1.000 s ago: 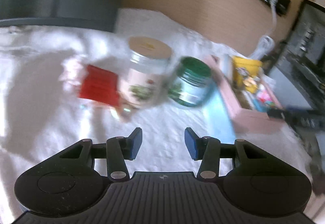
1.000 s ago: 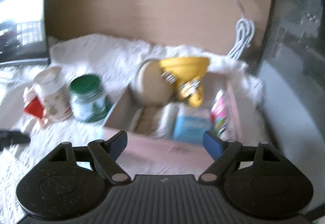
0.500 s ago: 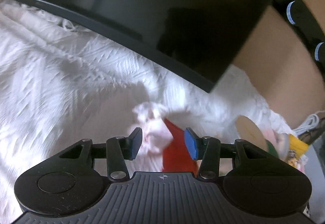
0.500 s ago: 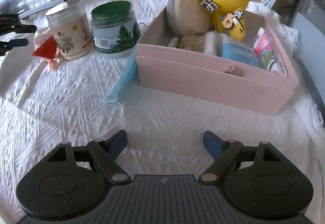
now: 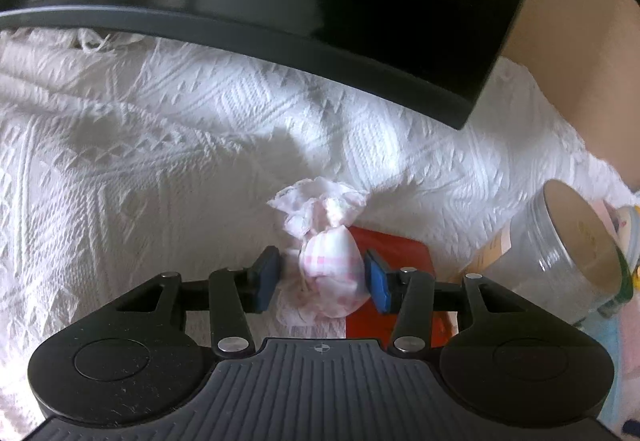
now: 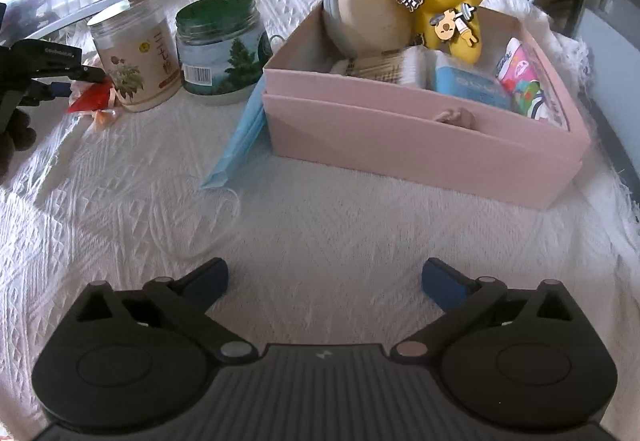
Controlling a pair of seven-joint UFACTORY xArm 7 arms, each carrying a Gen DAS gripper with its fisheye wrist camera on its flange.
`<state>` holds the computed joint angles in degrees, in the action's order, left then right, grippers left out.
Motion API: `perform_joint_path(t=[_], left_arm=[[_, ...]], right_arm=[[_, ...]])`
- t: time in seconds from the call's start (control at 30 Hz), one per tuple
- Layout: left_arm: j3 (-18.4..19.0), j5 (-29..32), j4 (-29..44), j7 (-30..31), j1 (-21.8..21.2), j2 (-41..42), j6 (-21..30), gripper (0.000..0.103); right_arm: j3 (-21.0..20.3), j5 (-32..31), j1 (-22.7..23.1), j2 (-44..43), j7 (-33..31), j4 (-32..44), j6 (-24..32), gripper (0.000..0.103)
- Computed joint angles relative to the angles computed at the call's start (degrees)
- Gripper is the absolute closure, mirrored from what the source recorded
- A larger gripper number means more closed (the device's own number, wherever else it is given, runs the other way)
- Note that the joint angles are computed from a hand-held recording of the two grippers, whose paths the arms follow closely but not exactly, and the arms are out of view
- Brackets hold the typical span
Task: Organize soft objects
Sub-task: 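Grasp the crumpled white tissue with the left gripper while the right grasps the red packet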
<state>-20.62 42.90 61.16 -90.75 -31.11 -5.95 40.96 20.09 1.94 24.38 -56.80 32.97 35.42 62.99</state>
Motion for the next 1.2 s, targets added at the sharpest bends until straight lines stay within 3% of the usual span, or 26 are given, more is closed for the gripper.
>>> perform_joint_path(t=[0.03, 0.1, 0.13, 0.2, 0.3, 0.4, 0.53, 0.67, 0.8, 0.97, 1.07, 1.13, 1.2], left_arm=[[-0.1, 0.1, 0.1, -0.1, -0.1, 0.0, 0.5, 0.054], [-0.6, 0.8, 1.0, -1.5, -0.3, 0.5, 3.0, 0.074], [-0.6, 0.9, 0.9, -2.3, -0.4, 0.4, 3.3, 0.079], [-0.2, 1.4, -1.3, -4.8, -0.4, -0.9, 0.1, 0.087], [-1.0, 1.6, -3.7, -7.3, -0.2, -2.9, -1.6, 0.09], [-2.6, 2.3, -6.9, -11.1, 0.4, -6.4, -3.4, 0.091], [-5.9, 1.5, -11.0, -15.3, 1.8, -12.6, -4.5, 0.091], [-9.2, -1.5, -14.5, -17.9, 3.5, -20.5, -0.9, 0.091], [-11.1, -6.1, -16.9, -16.0, 4.2, -28.4, 5.1, 0.091], [-12.4, -11.7, -20.8, -13.9, 4.7, -37.3, 9.1, 0.091], [-13.4, -15.2, -23.2, -13.7, 5.2, -41.5, 9.1, 0.091], [-14.3, -17.2, -24.6, -13.5, 5.5, -43.8, 8.8, 0.091], [-15.2, -19.2, -25.3, -12.8, 5.8, -45.6, 9.0, 0.091]], right_arm=[[0.0, 0.0, 0.0, 0.2, 0.0, 0.2, 0.1, 0.0], [0.1, -0.1, 0.0, 0.5, 0.0, 0.4, 0.3, 0.0], [0.0, -0.1, 0.1, 0.5, -0.2, 0.4, 0.2, 0.0], [-0.6, -0.2, 0.7, 0.4, -1.6, 0.0, -0.3, 0.0], [-1.1, -0.1, 0.8, 0.6, -2.7, 0.0, -0.5, 0.0], [-0.5, -1.0, 0.2, 1.1, -3.5, 1.2, -0.3, 0.01], [1.5, -4.7, -1.3, 1.0, -5.0, 3.2, -2.6, 0.01], [2.7, -6.6, -1.9, 3.8, -6.9, 6.1, -7.5, 0.01], [5.6, -8.7, -1.7, 10.5, -9.2, 10.1, -14.5, 0.01], [12.4, -15.7, -2.5, 21.8, -10.7, 16.0, -23.1, 0.019], [20.5, -27.6, -6.7, 30.2, -9.2, 20.7, -26.5, 0.03], [27.6, -38.4, -11.1, 36.9, -7.2, 24.6, -25.4, 0.045], [31.8, -45.3, -12.9, 43.4, -6.7, 28.0, -21.9, 0.05]])
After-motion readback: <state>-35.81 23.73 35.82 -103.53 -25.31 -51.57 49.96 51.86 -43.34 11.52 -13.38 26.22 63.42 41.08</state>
